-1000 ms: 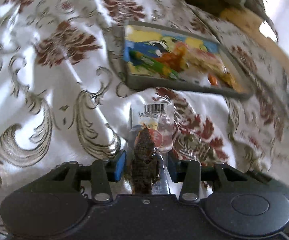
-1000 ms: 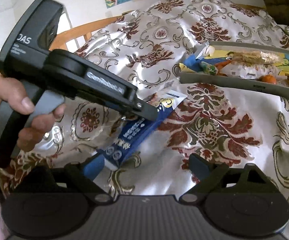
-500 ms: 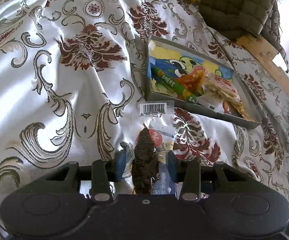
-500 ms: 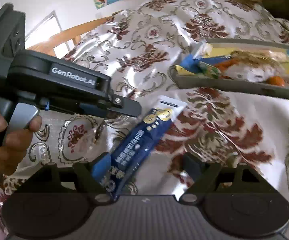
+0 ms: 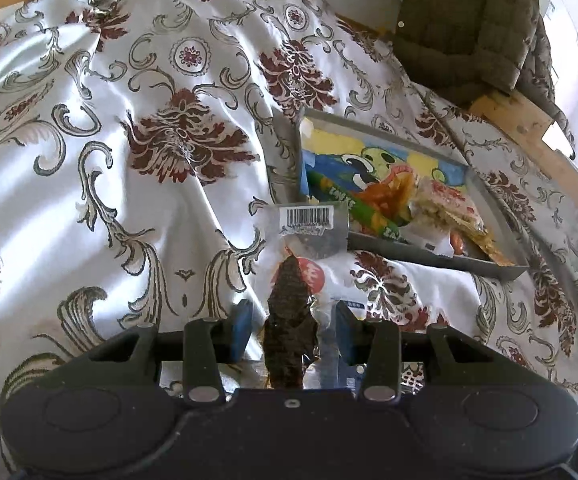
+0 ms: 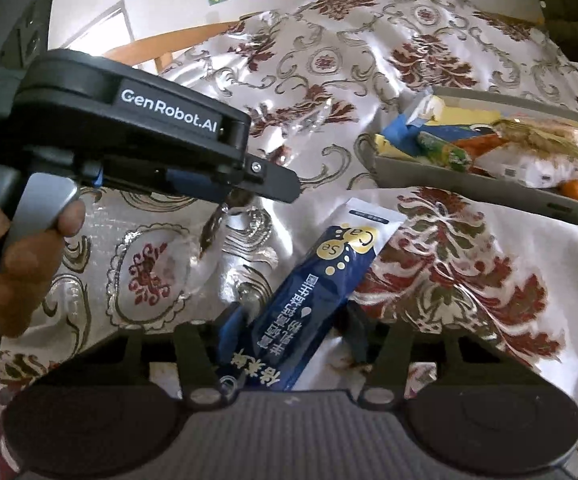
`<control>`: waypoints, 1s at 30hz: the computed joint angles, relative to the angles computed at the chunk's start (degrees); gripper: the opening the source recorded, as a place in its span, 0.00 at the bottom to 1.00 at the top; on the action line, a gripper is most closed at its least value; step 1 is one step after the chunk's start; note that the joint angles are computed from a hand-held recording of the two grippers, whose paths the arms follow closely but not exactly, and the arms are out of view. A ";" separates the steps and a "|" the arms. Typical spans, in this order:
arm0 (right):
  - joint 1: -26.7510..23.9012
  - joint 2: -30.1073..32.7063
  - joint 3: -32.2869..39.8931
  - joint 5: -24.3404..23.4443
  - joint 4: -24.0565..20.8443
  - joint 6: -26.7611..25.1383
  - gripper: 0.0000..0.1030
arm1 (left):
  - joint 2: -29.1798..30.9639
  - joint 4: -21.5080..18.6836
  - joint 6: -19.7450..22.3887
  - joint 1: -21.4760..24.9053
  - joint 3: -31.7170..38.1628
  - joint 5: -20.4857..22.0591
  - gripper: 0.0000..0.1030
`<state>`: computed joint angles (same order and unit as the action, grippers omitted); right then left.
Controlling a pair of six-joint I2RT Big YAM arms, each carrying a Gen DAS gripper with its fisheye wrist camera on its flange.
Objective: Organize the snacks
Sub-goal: 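Carry the jerky packet with the left tool while the right tool carries the blue packet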
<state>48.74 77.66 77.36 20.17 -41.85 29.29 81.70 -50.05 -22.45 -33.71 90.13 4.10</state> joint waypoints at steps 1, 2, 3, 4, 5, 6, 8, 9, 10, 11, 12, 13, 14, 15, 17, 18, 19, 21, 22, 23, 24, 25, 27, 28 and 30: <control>0.11 -0.11 0.07 0.41 -0.51 0.54 0.52 | -0.03 -0.02 -0.28 0.05 -0.03 0.10 0.43; 0.33 -0.21 0.14 0.97 -1.01 1.26 0.50 | -0.09 -0.04 -0.39 0.08 -0.10 0.15 0.43; 0.50 -0.28 0.25 1.49 -1.53 1.85 0.49 | -0.30 0.00 -0.44 0.12 -0.29 0.20 0.43; 0.72 -0.30 0.44 2.15 -2.15 2.35 0.46 | -0.45 0.12 -0.65 0.12 -0.42 0.19 0.43; 0.95 -0.33 0.63 2.79 -2.85 2.58 0.44 | -0.62 0.18 -0.94 0.13 -0.54 0.19 0.43; 1.17 -0.40 0.78 3.38 -3.54 2.71 0.43 | -0.79 0.26 -1.24 0.15 -0.65 0.12 0.43; 1.47 -0.90 0.68 4.13 -4.43 3.09 0.40 | -1.17 0.64 -2.00 0.18 -0.98 -0.03 0.43; 1.64 -1.12 0.62 4.58 -4.86 3.12 0.38 | -1.34 0.81 -2.42 0.15 -1.15 -0.08 0.43; 1.84 -1.47 0.48 5.00 -5.30 3.14 0.37 | -1.48 0.89 -2.81 0.10 -1.23 -0.04 0.43; 1.93 -1.89 0.22 5.19 -5.52 3.24 0.36 | -1.50 0.97 -3.01 0.08 -1.24 0.11 0.43; 1.96 -2.41 -0.10 5.28 -5.65 3.48 0.35 | -1.61 1.09 -3.22 -0.02 -1.29 0.15 0.44; 2.05 -2.96 -0.50 5.28 -5.69 3.87 0.34 | -1.75 1.24 -3.35 -0.11 -1.38 0.22 0.44; 1.98 -3.46 -0.83 5.05 -5.72 4.41 0.32 | -1.92 1.43 -3.46 -0.24 -1.47 0.22 0.44; 1.82 -4.05 -1.22 4.74 -5.80 5.09 0.31 | -2.05 1.57 -3.55 -0.41 -1.51 0.13 0.44; 1.62 -5.16 -1.84 4.59 -6.25 6.41 0.31 | -2.19 1.93 -3.78 -0.83 -1.53 -0.16 0.44; 1.63 -5.66 -2.06 4.92 -6.53 6.76 0.31 | -2.30 2.18 -3.96 -1.08 -1.60 -0.20 0.44; 1.69 -6.21 -2.26 5.50 -6.90 6.87 0.31 | -2.37 2.46 -4.14 -1.35 -1.66 -0.21 0.44; 1.79 -7.14 -2.47 6.51 -7.61 6.83 0.31 | -2.35 2.85 -4.74 -1.89 -1.64 -0.21 0.44; 1.86 -7.67 -2.62 6.92 -7.90 6.71 0.31 | -2.23 3.09 -5.55 -2.16 -1.52 0.44 0.44; 1.88 -8.16 -2.68 7.25 -8.18 6.40 0.31 | -2.05 3.32 -5.89 -2.35 -1.35 1.72 0.43; 1.92 -8.69 -2.68 7.69 -8.53 5.94 0.31 | -1.92 3.70 -5.72 -2.57 -1.25 2.51 0.43; 1.91 -9.23 -2.69 8.11 -8.79 5.27 0.31 | -1.75 4.08 -5.27 -2.96 -1.06 2.74 0.43; 1.86 -10.35 -2.74 9.05 -9.25 3.92 0.31 | -1.26 4.42 -4.29 -3.67 -0.44 2.99 0.44; 1.67 -11.12 -2.85 9.28 -9.57 3.18 0.31 | -0.94 4.79 -4.02 -3.92 -0.10 3.04 0.44; 1.01 -12.37 -2.99 9.20 -9.90 1.43 0.31 | -0.22 5.39 -4.10 -4.18 0.64 2.75 0.44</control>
<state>49.75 65.29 74.37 29.38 -51.75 30.72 81.48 -44.66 -26.54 -37.89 90.77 6.86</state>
